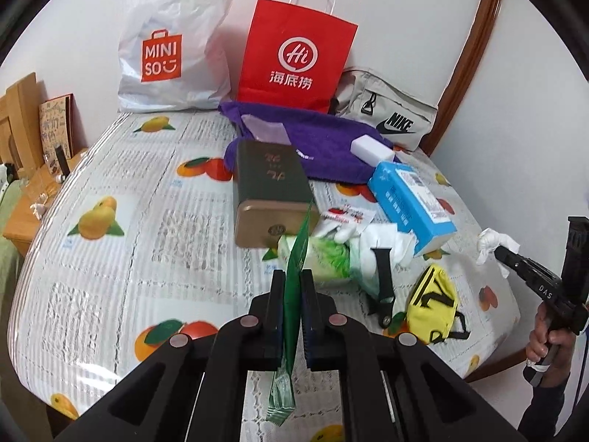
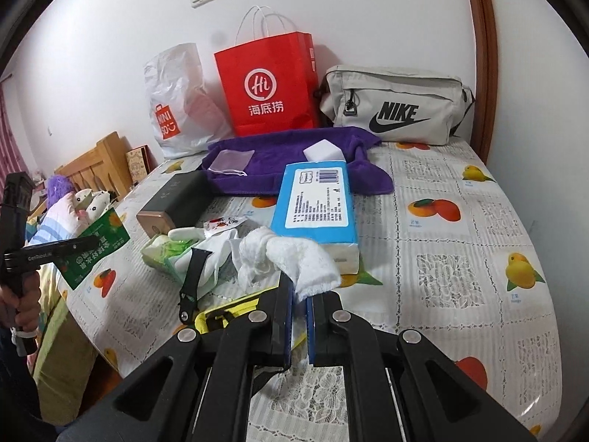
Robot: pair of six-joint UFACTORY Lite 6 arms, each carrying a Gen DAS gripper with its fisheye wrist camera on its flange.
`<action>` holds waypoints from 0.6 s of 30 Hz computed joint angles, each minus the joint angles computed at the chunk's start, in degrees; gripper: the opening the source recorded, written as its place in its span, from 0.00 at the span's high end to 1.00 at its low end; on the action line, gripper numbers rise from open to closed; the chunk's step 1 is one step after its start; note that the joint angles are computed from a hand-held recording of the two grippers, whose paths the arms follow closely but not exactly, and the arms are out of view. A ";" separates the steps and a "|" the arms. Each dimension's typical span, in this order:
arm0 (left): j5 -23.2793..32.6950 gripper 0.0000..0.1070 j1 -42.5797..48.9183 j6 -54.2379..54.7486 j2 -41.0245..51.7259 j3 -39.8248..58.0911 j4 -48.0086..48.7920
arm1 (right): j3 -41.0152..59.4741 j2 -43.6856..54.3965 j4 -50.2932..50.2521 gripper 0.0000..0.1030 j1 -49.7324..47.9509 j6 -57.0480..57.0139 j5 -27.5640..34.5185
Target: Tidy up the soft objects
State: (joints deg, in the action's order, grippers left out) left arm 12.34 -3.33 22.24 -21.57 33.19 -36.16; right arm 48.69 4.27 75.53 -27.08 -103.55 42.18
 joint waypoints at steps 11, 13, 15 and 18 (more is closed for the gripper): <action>1.37 0.92 -0.44 -9.95 8.25 10.78 9.85 | 10.01 5.62 -2.79 0.94 4.21 7.04 -1.10; 1.62 0.92 -0.30 -9.94 10.17 12.87 9.87 | 12.31 6.97 -3.34 0.94 5.06 8.53 -0.98; 1.80 0.92 -0.18 -11.55 12.28 15.04 11.31 | 15.14 8.68 -3.91 0.94 6.37 10.29 -1.43; 2.13 0.92 0.69 -9.92 15.00 17.89 9.33 | 19.81 11.75 -5.19 0.94 8.15 13.30 -1.73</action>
